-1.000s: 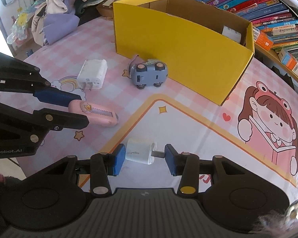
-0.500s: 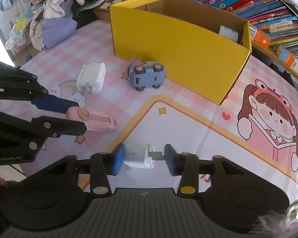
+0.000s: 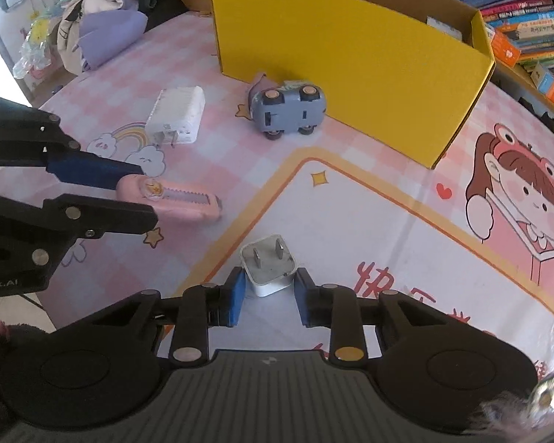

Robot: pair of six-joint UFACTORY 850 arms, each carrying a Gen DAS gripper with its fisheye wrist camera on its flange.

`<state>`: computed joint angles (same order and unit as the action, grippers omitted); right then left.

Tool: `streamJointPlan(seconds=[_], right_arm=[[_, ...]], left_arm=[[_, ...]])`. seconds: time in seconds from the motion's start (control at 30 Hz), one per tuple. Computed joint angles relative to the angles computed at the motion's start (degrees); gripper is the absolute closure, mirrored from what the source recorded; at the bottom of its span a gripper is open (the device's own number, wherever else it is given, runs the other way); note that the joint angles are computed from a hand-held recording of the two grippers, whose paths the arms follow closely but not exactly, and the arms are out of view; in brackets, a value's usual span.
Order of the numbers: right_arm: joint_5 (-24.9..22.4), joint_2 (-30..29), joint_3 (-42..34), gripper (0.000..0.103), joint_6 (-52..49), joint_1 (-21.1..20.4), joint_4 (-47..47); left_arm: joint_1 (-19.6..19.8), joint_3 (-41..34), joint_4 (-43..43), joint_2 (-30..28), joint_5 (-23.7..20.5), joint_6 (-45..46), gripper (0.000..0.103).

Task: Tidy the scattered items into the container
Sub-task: 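Lift the pink cutter and white cube with both tools toward the yellow box, then lower both tools into the box and open them to release cutter and cube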

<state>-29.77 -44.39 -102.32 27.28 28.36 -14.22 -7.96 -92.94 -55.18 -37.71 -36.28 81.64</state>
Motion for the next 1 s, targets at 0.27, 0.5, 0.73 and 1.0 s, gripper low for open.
streamJointPlan(seconds=[0.27,0.5,0.73,1.0], right_arm=[[2.2,2.2,1.7,0.076,3.0,-0.1,-2.4],[3.5,3.6,1.8,0.076,3.7,-0.5,-2.8],[4.5,4.5,-0.6,0.076,7.8,-1.4,-12.1],[4.0,3.4,-7.1,0.076,1.2,-4.0,-15.1]], left_arm=[[0.3,-0.8,-2.8,0.3,-1.5,1.0,0.08],[0.2,-2.3,-6.5,0.4,-2.9,4.3,0.08],[0.0,-7.4,-12.5,-0.8,-3.4,9.7,0.08],[-0.9,-16.5,-16.7,-4.5,-2.5,13.7,0.08]])
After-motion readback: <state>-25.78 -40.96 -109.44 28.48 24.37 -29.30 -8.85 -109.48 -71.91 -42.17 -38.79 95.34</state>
